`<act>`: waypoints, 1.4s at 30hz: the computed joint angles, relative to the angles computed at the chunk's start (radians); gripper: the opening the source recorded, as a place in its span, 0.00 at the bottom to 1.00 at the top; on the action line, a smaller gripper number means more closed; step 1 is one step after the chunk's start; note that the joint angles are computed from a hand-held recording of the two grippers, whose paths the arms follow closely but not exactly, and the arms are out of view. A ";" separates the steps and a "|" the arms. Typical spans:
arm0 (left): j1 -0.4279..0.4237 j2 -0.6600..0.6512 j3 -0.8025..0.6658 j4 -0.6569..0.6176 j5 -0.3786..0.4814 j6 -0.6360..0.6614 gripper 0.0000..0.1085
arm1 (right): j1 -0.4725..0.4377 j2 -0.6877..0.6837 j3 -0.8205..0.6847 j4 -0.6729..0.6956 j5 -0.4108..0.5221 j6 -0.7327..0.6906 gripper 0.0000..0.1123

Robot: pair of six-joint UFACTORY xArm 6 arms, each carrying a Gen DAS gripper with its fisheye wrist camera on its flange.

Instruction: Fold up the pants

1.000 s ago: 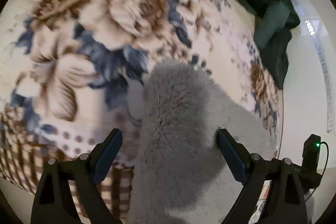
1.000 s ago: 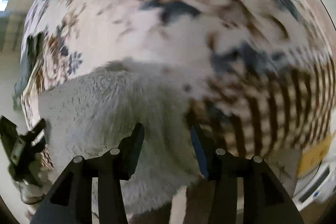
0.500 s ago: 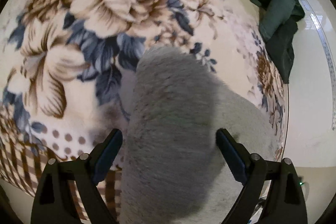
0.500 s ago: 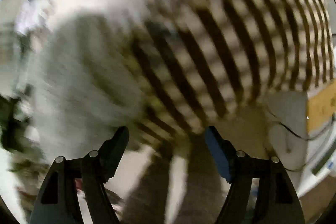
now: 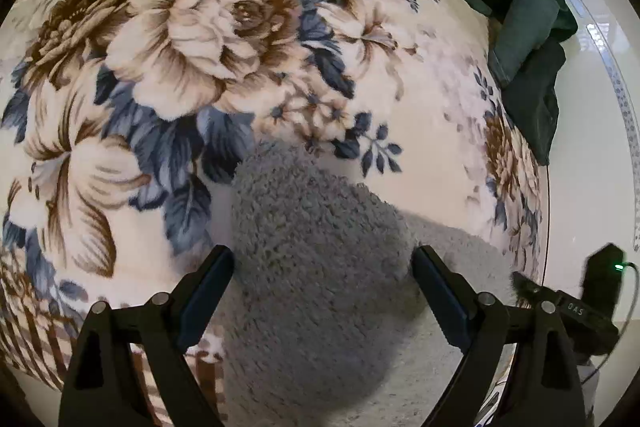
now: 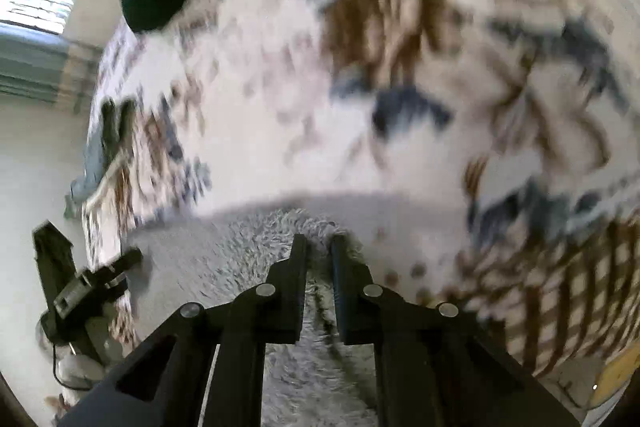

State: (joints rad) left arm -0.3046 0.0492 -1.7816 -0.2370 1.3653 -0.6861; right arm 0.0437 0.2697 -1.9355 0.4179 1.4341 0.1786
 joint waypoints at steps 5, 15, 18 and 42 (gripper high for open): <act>0.025 -0.017 0.043 -0.018 -0.038 -0.023 0.84 | -0.015 0.088 -0.102 -0.068 0.091 0.041 0.01; 0.054 -0.036 0.106 -0.078 -0.105 -0.023 0.84 | -0.208 -0.337 0.481 0.245 0.132 0.196 0.62; 0.055 -0.052 0.143 -0.094 -0.149 -0.002 0.82 | -0.199 -0.443 0.691 0.372 0.082 0.217 0.49; 0.028 -0.284 0.381 -0.298 -0.287 0.044 0.92 | -0.111 -0.386 0.750 0.468 -0.035 -0.111 0.92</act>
State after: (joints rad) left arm -0.2766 -0.2351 -1.4008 -0.5347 1.0782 -0.6424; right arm -0.0668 -0.1163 -1.1853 0.8861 1.3989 0.0673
